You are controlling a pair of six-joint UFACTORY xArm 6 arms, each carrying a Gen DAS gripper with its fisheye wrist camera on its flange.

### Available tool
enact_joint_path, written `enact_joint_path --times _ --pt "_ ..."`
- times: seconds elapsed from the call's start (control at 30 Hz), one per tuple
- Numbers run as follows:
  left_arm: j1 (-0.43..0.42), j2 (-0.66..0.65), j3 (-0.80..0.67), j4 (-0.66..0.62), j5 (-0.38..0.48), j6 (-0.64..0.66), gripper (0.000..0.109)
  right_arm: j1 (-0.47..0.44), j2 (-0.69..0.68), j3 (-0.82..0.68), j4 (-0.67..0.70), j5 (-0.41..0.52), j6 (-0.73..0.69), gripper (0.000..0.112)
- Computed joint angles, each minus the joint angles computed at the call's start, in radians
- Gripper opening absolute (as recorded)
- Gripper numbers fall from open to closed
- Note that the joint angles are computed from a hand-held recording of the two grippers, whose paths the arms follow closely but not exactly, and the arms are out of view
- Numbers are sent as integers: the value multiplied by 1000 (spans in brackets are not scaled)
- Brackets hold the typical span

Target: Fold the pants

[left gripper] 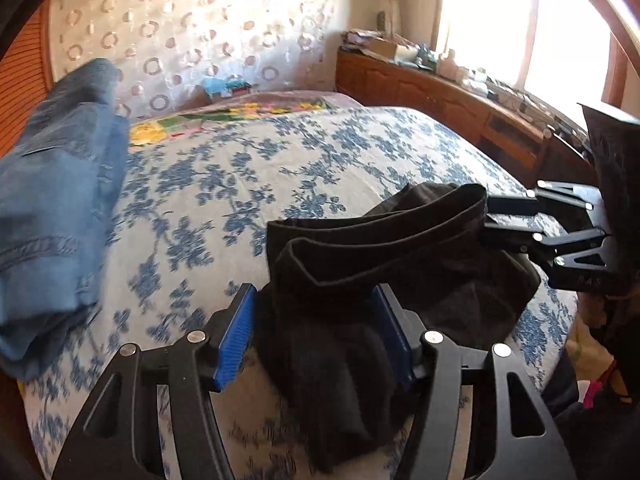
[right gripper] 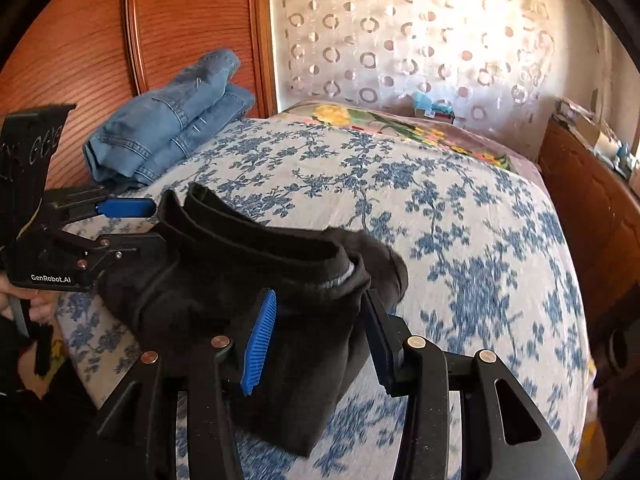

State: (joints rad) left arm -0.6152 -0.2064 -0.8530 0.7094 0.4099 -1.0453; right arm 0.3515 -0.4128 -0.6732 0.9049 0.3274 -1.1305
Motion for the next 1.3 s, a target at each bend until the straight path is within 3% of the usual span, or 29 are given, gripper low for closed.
enact_joint_path --times 0.1,0.13,0.17,0.23,0.3,0.4,0.53,0.6,0.73,0.83,0.9,1.13,1.3 --pt "13 30 -19 -29 -13 46 37 8 39 -46 35 -6 -58 46" --pt "16 32 -19 -40 -20 57 34 10 46 -60 56 4 -84 33" --pt "19 33 -18 -48 -29 65 25 3 55 -73 91 20 -124 12" --pt "26 26 -12 -38 -51 53 17 -6 65 -97 117 55 -161 8" --pt "36 11 -5 25 -65 -19 10 -1 72 -108 158 51 -205 6" --pt "54 -10 2 83 -73 -99 8 3 102 -138 210 34 -225 6" --pt "62 1 -16 97 -38 -123 8 11 177 -188 149 4 -100 8" --pt "62 12 -28 97 -8 -124 8 9 201 -198 115 -3 -43 16" --pt "66 12 -17 33 -16 -78 17 -1 160 -164 115 9 -22 31" --pt "49 -8 -10 81 24 -126 46 -11 116 -120 119 -12 -37 38" --pt "52 -25 10 77 -4 -137 62 -23 76 -83 111 -10 -35 39" --pt "-10 -72 59 80 39 -179 65 -68 -72 51 18 79 11 39" --pt "-46 -78 77 69 84 -172 65 -83 -75 65 -59 117 72 38"
